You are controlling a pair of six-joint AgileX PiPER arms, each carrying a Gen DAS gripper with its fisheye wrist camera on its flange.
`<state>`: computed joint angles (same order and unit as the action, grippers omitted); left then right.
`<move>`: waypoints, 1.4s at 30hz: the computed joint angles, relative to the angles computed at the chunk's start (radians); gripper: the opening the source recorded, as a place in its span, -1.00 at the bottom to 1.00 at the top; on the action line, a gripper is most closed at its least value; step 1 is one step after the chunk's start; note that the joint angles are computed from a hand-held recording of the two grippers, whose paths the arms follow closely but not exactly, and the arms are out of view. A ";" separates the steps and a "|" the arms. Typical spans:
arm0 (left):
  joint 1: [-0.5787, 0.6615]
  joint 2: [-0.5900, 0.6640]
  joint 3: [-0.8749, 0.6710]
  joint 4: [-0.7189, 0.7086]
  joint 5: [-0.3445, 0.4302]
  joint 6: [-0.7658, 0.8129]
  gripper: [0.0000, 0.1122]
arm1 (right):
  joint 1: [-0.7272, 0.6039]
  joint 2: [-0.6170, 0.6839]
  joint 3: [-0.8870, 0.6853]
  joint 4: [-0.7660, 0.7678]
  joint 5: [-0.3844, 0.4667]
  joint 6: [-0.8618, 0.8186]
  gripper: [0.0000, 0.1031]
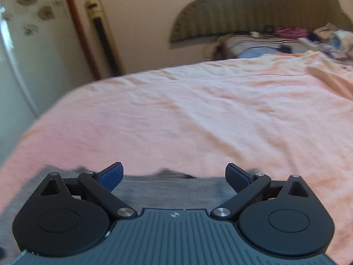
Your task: Fold small clothes
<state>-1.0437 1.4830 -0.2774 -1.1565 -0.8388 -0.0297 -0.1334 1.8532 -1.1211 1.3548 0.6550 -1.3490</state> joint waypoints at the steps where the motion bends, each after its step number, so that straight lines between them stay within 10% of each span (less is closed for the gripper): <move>1: -0.012 0.016 -0.015 -0.019 -0.006 0.035 -0.89 | 0.027 0.008 -0.041 -0.079 0.089 0.098 0.95; 12: -0.123 0.151 -0.130 -0.158 -0.075 0.370 -0.89 | 0.510 0.211 -0.431 -0.568 0.257 0.598 0.73; 20: -0.128 0.144 -0.125 -0.147 -0.058 0.393 -0.88 | 0.575 0.270 -0.503 -0.764 0.203 0.683 -0.47; 21: -0.131 0.140 -0.131 -0.161 -0.055 0.412 -0.88 | 0.557 0.267 -0.488 -0.753 0.192 0.662 -0.74; 27: -0.139 0.128 -0.208 -0.166 -0.042 0.554 -0.88 | 0.361 0.192 -0.325 -0.441 0.248 0.367 -0.77; 38: -0.089 0.412 -0.660 0.314 0.280 0.451 -0.88 | -0.339 0.126 -0.174 -0.327 0.475 0.126 -0.75; 42: -0.099 0.509 -0.780 0.202 0.379 0.596 -0.88 | -0.448 0.218 -0.163 -0.306 0.497 0.082 -0.48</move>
<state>-1.1432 1.9919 -1.0577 -0.9545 -0.4599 0.5662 -0.5817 2.0715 -1.2843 1.0484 1.1520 -1.2674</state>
